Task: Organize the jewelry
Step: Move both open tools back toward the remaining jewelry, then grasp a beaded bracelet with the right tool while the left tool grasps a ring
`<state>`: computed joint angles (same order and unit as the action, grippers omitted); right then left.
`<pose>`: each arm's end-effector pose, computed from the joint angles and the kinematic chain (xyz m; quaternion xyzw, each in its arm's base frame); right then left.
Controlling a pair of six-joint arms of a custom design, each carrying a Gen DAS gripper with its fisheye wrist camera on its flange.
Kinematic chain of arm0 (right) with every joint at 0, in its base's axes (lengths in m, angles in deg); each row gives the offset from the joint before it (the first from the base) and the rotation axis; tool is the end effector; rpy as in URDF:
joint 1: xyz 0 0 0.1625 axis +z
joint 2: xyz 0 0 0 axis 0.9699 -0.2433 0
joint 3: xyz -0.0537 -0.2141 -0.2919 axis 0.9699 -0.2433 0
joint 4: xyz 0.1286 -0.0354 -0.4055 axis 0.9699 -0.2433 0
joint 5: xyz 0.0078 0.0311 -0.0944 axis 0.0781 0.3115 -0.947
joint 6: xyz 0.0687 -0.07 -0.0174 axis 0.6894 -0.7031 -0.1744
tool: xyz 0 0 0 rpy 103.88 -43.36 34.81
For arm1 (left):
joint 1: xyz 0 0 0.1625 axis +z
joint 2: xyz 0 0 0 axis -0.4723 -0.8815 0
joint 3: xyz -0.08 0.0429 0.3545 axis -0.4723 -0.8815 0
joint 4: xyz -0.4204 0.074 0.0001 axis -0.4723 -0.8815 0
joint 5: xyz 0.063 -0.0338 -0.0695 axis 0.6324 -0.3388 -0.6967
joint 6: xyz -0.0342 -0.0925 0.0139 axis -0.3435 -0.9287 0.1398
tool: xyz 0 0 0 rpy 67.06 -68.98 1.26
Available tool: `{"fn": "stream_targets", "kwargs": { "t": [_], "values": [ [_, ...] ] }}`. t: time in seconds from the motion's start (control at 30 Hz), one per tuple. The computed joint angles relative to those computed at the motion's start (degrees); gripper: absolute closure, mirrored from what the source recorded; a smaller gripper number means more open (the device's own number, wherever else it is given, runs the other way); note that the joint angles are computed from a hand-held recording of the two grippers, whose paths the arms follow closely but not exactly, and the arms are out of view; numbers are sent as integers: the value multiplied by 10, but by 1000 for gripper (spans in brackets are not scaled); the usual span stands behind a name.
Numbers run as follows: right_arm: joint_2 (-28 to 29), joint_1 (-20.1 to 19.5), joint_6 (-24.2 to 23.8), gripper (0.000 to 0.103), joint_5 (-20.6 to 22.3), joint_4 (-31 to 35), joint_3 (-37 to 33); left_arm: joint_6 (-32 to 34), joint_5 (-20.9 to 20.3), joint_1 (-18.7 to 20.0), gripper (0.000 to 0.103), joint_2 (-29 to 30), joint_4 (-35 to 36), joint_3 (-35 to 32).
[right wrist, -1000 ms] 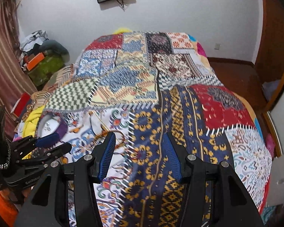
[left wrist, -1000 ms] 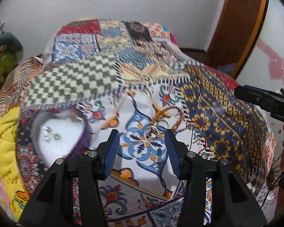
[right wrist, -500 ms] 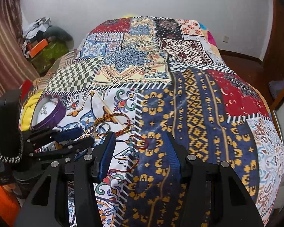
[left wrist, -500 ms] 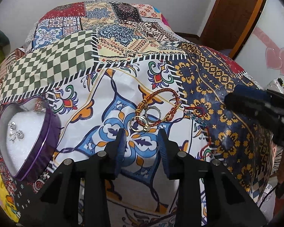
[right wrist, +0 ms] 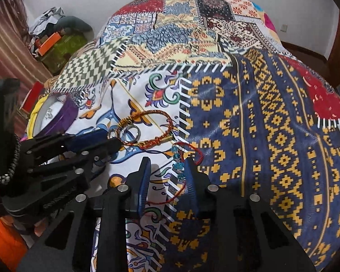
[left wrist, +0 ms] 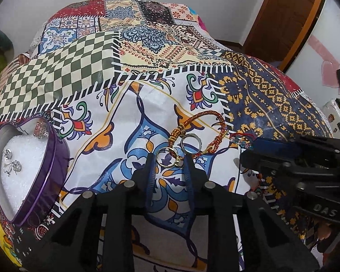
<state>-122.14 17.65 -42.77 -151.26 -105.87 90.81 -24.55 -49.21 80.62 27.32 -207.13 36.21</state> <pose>0.1152 -0.4664 0.1304 0.0877 -0.9376 0.2148 0.2591 -0.1813 -0.5351 0.0005 0.2997 0.9171 -0.1426 0.2207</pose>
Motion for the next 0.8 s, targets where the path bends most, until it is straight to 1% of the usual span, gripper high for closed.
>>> {"fn": "stream_targets", "kwargs": {
  "t": [0.1, 0.2, 0.37, 0.5, 0.6, 0.8],
  "values": [
    [3, -4, 2, 82, 0, 1, -2, 2, 1, 1, 80, 1, -5, 1],
    [11, -5, -4, 91, -11, -10, -3, 5, 6, -5, 80, -1, -12, 8],
    [20, -4, -11, 96, -19, -32, -2, 3, 6, -11, 80, -11, -22, 22],
    [19, -2, -9, 96, -21, -47, 1, -1, 13, -14, 80, -23, -33, 34],
    [9, -1, -6, 96, -13, -53, 7, -2, 16, -16, 80, -36, -41, 43],
    [-4, 12, -7, 96, -15, -69, 11, -2, 27, -25, 80, -64, -57, 61]
  ]
}}
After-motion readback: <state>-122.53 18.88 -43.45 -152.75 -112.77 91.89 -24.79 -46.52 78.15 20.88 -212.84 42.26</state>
